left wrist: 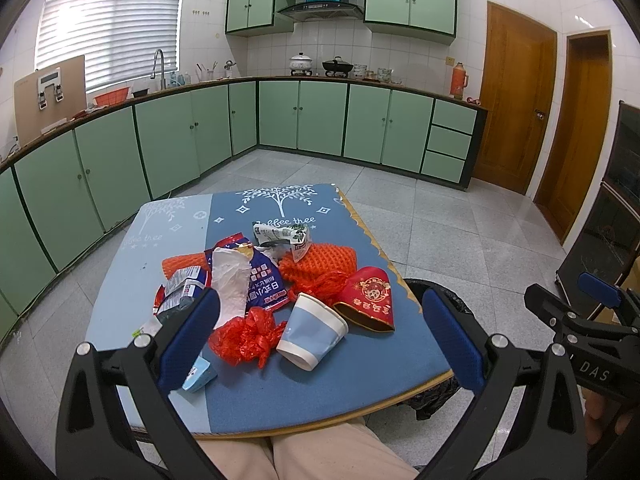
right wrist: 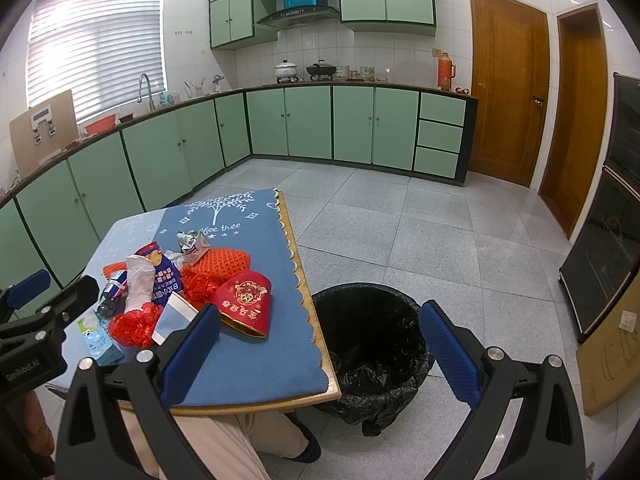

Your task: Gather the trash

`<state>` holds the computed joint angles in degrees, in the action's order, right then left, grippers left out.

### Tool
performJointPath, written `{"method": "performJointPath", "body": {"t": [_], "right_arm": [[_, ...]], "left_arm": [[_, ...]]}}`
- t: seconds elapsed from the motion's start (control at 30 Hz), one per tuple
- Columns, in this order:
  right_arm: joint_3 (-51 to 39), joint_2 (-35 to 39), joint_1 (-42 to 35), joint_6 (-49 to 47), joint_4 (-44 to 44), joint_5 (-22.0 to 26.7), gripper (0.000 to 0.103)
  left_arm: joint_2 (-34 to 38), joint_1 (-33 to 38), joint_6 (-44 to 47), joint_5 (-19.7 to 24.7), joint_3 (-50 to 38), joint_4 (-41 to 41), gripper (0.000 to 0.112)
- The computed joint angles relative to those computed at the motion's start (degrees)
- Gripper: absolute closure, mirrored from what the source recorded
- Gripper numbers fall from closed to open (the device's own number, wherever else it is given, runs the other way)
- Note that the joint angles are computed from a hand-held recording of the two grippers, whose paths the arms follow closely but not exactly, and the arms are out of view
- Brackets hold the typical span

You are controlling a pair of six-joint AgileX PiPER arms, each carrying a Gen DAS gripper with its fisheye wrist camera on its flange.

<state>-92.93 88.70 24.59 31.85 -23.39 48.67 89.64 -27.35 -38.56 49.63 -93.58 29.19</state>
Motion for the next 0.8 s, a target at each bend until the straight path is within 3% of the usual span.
{"method": "performJointPath", "body": {"t": [0.8], "right_arm": [[-0.8, 0.7, 0.1, 0.1, 0.0, 0.3, 0.006]], "left_arm": [[0.1, 0.0, 0.1, 0.2, -0.3, -0.1, 0.014]]}}
